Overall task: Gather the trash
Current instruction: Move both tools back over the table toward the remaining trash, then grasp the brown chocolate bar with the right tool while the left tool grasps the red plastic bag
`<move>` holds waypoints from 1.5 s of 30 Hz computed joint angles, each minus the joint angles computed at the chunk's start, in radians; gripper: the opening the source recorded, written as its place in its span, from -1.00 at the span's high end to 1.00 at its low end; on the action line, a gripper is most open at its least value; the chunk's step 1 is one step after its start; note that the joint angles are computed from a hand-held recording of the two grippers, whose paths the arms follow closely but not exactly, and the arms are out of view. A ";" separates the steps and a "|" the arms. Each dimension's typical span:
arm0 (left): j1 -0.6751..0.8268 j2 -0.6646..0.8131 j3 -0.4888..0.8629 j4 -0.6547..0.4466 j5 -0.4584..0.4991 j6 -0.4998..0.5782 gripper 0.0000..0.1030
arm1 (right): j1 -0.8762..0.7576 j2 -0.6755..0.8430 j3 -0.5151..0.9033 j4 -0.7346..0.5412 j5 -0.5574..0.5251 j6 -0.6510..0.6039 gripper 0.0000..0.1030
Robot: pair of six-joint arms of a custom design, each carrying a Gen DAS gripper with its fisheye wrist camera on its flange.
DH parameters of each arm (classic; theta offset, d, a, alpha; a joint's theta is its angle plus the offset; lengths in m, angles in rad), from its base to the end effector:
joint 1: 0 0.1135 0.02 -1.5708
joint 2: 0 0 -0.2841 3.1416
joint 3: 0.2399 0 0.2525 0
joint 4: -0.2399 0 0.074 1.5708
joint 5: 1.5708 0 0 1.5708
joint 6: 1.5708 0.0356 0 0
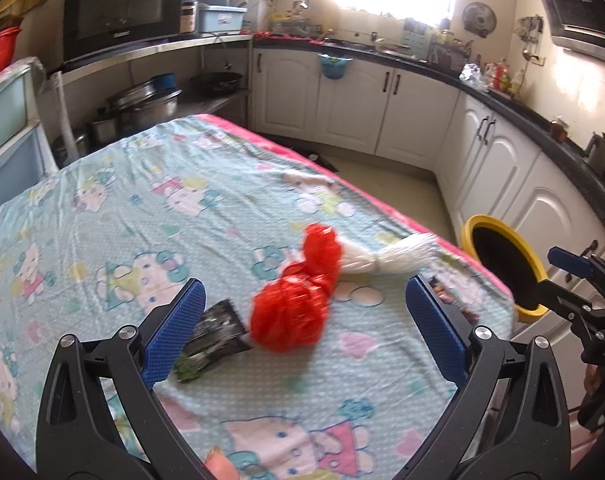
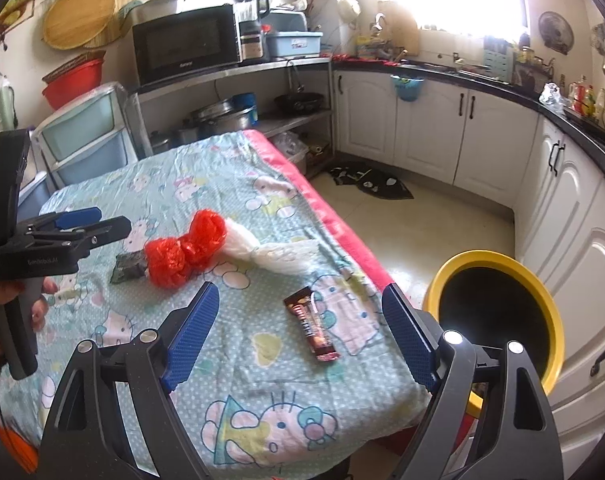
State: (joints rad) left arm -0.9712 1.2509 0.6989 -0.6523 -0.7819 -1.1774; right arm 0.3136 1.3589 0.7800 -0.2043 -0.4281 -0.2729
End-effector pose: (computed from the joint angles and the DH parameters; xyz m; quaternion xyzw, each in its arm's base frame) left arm 0.1373 -0.1564 0.2130 -0.1626 0.8971 0.0303 0.4097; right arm 0.2559 0.0985 0.2322 -0.3389 0.8403 0.2037 0.3709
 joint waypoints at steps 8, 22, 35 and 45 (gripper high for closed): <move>0.026 -0.064 -0.092 -0.042 0.023 -0.069 -0.79 | 0.071 0.068 0.008 0.029 0.040 0.004 -0.57; 0.141 -0.105 -0.212 0.189 0.142 0.133 -0.79 | 0.109 0.267 0.045 0.087 0.124 -0.007 -0.57; 0.260 0.134 -0.144 0.430 0.287 0.390 -0.63 | 0.091 0.409 0.091 0.080 0.151 -0.031 0.34; 0.284 0.209 -0.124 0.443 0.324 0.394 0.27 | 0.042 0.372 0.066 0.065 0.093 -0.064 0.70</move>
